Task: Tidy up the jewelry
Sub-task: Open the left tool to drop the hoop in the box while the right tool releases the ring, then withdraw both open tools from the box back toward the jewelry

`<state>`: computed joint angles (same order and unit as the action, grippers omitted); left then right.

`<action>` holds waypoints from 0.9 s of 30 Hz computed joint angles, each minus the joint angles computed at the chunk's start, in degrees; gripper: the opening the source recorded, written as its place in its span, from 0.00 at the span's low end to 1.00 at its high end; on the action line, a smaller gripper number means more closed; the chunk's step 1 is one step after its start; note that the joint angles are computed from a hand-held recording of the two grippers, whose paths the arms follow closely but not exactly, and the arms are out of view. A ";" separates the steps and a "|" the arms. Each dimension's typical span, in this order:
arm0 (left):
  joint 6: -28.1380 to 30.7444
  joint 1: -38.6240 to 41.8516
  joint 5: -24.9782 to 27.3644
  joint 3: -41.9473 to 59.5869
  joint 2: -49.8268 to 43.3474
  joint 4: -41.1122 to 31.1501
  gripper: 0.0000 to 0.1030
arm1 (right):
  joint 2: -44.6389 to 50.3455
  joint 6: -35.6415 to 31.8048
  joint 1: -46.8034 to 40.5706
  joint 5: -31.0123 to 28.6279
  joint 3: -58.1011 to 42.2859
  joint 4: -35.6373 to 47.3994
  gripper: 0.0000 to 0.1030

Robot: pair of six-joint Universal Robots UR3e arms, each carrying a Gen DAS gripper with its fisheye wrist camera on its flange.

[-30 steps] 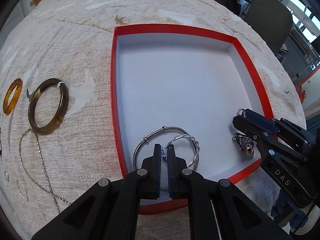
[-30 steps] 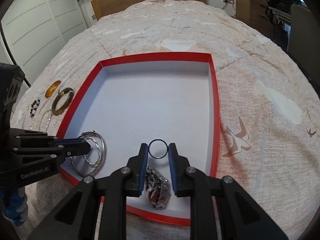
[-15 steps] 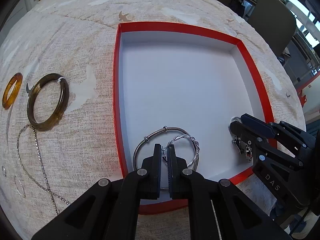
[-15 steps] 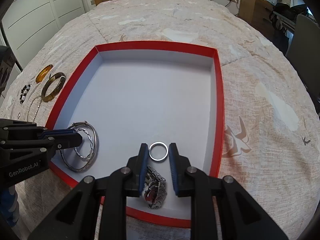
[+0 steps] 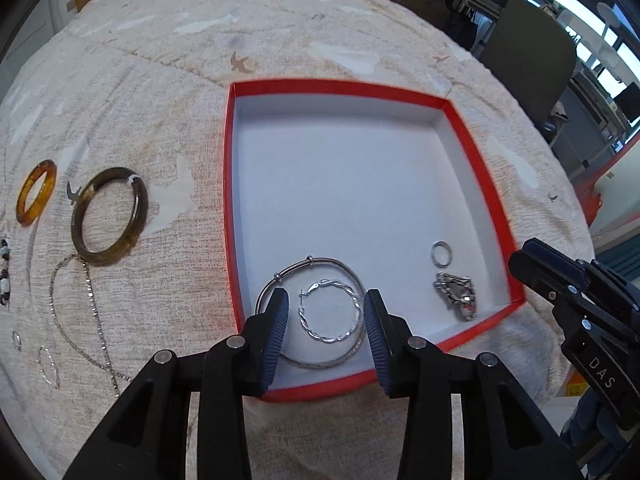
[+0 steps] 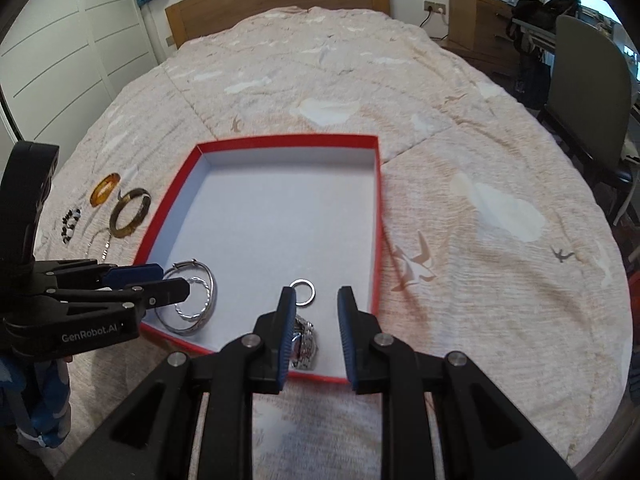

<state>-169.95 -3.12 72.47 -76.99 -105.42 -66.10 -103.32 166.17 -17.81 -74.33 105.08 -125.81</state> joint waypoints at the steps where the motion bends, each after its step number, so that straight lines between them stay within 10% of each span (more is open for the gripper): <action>1: 0.24 0.36 -0.64 -0.63 1.24 0.01 0.38 | -1.00 0.13 -0.29 0.19 0.03 0.66 0.20; 16: 9.56 16.81 -7.69 -11.66 28.35 -10.18 0.51 | -14.06 5.24 3.20 1.30 -3.48 9.73 0.20; 27: 33.61 50.94 -19.21 -14.38 47.87 -35.61 0.64 | -16.12 11.92 14.27 -3.10 -6.78 10.62 0.20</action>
